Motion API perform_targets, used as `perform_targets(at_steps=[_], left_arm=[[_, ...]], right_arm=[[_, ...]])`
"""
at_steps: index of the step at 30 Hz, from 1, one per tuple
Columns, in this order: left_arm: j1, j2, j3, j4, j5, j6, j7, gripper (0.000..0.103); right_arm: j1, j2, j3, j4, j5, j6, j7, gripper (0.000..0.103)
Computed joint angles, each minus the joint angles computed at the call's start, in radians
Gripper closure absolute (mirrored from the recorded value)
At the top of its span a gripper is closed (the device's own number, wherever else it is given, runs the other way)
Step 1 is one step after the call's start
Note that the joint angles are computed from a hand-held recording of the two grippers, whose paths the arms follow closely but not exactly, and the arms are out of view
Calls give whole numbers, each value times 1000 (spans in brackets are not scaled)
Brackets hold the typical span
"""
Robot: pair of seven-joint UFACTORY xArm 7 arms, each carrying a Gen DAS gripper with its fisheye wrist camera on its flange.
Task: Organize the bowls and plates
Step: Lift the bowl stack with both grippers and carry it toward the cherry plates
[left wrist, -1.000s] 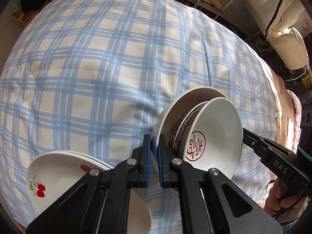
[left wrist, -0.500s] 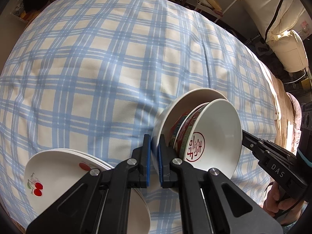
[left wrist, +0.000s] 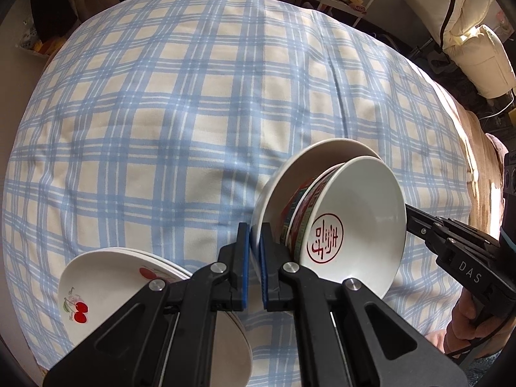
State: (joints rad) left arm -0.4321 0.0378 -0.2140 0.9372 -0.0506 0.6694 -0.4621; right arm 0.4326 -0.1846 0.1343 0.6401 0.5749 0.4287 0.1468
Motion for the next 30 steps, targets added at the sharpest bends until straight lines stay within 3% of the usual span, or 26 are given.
perform_targets(at_steps=[3,6,11,15,19,22,25,30], left_arm=[[-13,19,-4,45,84,66,-26,97],[-16,33,-1,75,99,108,-24,93],[-33,44,-6,91,157,122,-23,97],[-20,42,3,56,101,52,-32,100],[6,10,8,-15,-10,-46,18,99],[7,2,5,-33,-22,-77,13,99],[10,3,5,-45,-43,-106,20,99],[8,-11,3,-60,-35,-120,-8,99]], right_arm=[[3,-10,0,-15,17,-17,11,96],[-3,-13,6,-9,-27,-5,34,98],[-8,-13,8,-6,-59,10,51,99],[-17,-3,21,8,-123,21,105,98],[-7,10,20,5,-94,-20,128,95],[-24,13,50,-2,-184,-52,235,95],[-13,22,31,17,-185,-21,226,95],[-40,35,69,53,-366,39,331,95]])
